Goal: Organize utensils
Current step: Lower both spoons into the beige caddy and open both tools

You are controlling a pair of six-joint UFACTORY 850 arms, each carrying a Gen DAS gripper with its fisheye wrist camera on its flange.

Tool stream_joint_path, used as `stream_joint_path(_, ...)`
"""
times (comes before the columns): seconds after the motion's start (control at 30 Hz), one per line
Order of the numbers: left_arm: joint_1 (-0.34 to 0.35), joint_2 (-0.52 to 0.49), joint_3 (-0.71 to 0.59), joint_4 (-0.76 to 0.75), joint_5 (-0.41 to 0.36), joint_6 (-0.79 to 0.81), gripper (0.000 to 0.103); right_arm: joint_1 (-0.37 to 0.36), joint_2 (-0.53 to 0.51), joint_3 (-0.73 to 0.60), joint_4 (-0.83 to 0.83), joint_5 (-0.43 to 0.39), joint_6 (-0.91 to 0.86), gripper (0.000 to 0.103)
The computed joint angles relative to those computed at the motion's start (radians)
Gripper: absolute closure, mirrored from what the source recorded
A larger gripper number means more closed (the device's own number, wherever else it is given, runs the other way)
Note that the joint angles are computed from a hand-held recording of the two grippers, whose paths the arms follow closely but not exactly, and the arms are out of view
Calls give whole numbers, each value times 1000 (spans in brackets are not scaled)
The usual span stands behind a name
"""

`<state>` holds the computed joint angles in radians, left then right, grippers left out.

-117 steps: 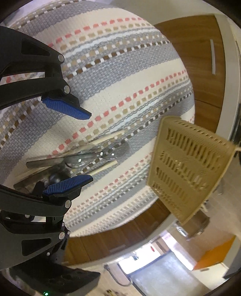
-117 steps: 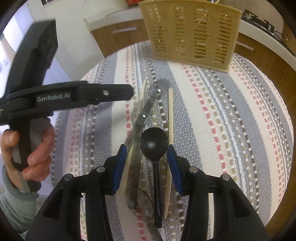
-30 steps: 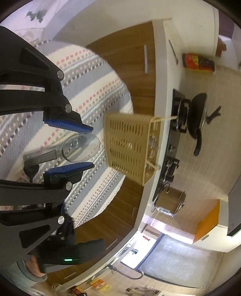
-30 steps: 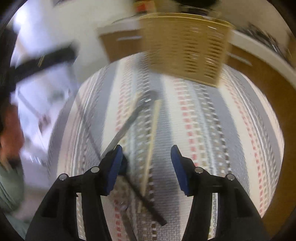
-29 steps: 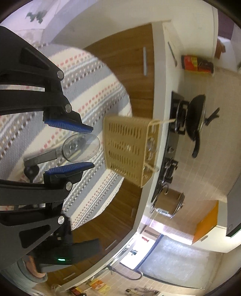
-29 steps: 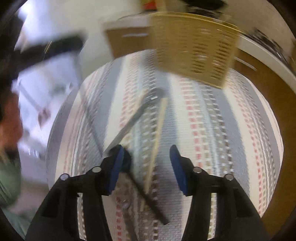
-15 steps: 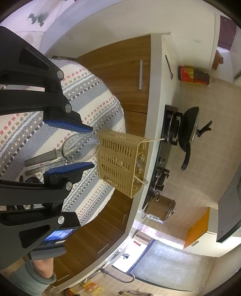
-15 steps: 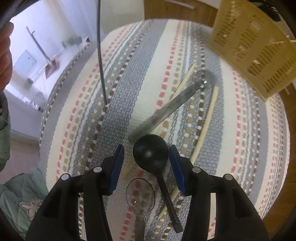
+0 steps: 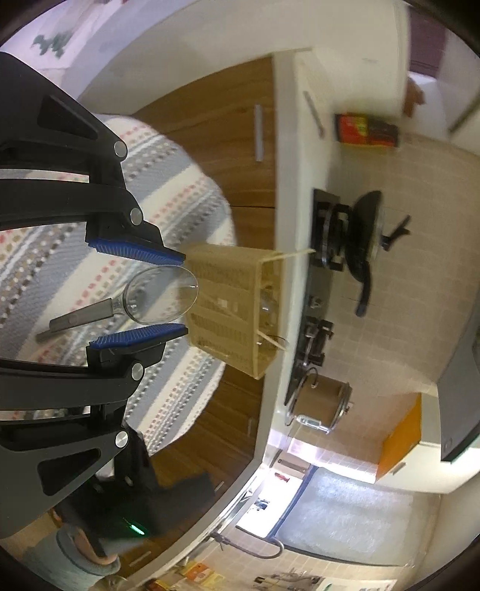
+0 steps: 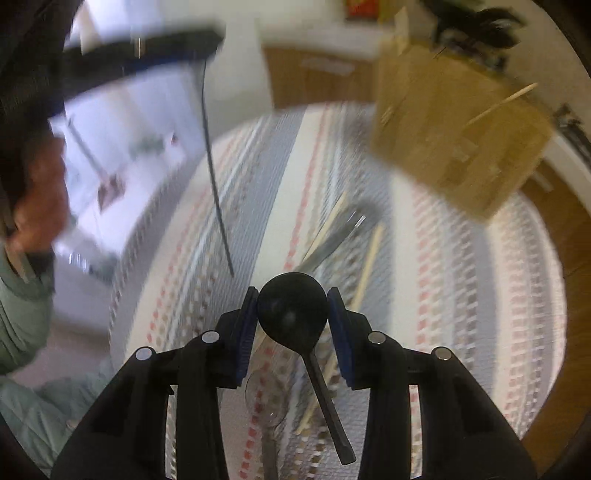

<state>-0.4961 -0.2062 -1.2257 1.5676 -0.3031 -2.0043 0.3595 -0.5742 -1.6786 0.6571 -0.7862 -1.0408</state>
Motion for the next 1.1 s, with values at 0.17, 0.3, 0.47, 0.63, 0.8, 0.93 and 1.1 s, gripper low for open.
stream_joint_path(0.17,-5,-27,-77,7,-37,75,72,-69,55,24,380,98,-196,69)
stream_joint_path(0.3,-4,-61,-150,-18,-61,162,72,-107,50,19,684,116,-346,69)
stream_joint_path(0.47,1,-119,-258,-54,-82,271,72,-132,34,14,1026,104,-560,69)
stream_joint_path(0.63,13,-180,-369,-110,-113,394,72,-132,-43,-100,1104,119,-559,69)
stream_joint_path(0.8,34,-236,-472,-164,-136,506,72,-120,-151,-263,1151,172,-560,69)
stream_joint_path(0.93,67,-280,-552,-221,-124,570,72,-113,-239,-398,1132,198,-511,68)
stream_joint_path(1.1,94,-339,-639,-273,-127,643,72,-109,-366,-593,1047,216,-383,68)
